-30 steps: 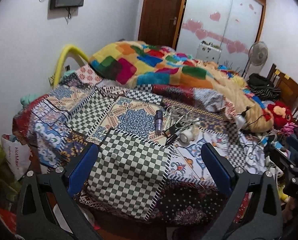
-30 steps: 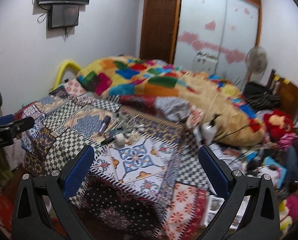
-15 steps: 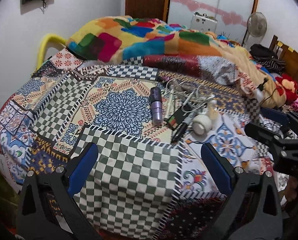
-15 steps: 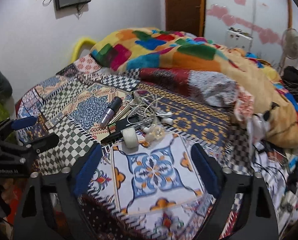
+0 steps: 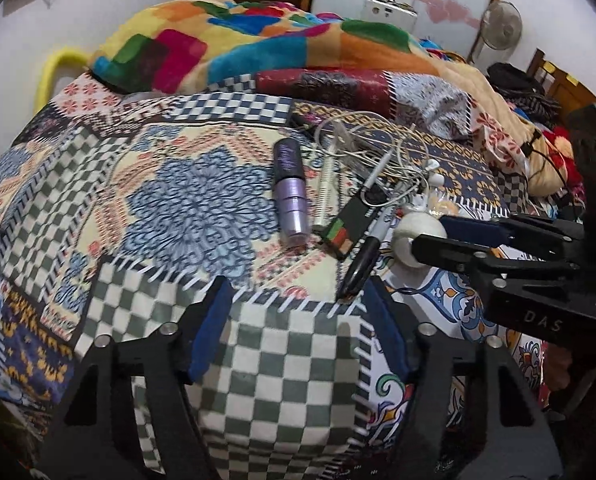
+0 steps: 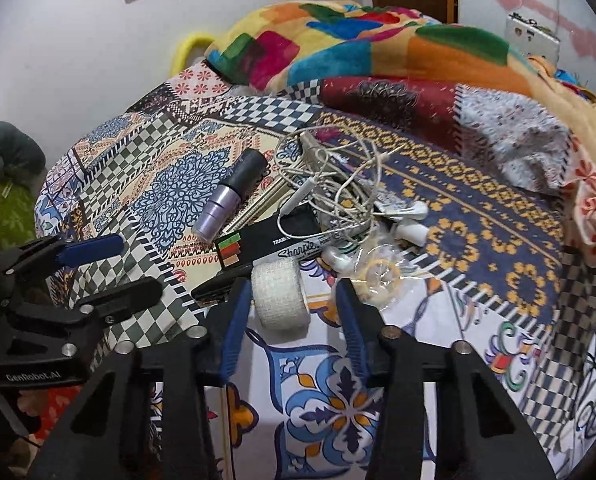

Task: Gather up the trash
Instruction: 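Grasp the white tape roll with the right tool while the left tool grasps the black Sharpie marker, then carry the marker and tape roll to the white bin and open both tools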

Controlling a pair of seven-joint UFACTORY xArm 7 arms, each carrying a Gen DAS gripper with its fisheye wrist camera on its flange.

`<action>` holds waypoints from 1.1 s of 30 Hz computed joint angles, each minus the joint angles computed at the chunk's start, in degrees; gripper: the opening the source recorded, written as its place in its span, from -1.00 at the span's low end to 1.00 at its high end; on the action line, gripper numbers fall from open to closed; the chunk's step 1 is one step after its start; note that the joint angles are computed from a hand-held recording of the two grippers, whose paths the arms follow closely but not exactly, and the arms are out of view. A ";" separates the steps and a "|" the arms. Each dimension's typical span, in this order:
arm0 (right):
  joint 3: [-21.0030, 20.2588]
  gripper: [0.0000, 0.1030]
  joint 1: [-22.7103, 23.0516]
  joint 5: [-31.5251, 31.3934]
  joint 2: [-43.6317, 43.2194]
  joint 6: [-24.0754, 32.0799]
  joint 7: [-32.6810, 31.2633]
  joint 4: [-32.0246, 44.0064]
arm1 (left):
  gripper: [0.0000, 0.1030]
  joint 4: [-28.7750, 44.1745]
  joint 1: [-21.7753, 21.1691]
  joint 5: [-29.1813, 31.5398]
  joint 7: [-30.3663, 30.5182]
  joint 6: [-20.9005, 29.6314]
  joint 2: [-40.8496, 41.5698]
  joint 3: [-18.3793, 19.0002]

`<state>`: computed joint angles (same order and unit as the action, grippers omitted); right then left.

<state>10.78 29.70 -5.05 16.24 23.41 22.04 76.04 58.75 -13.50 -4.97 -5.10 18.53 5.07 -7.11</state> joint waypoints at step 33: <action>1.86 -0.53 -4.54 -2.24 -18.32 -2.13 10.59 -16.67 | -0.73 3.13 -4.79 0.47 -1.41 8.63 0.51 -2.25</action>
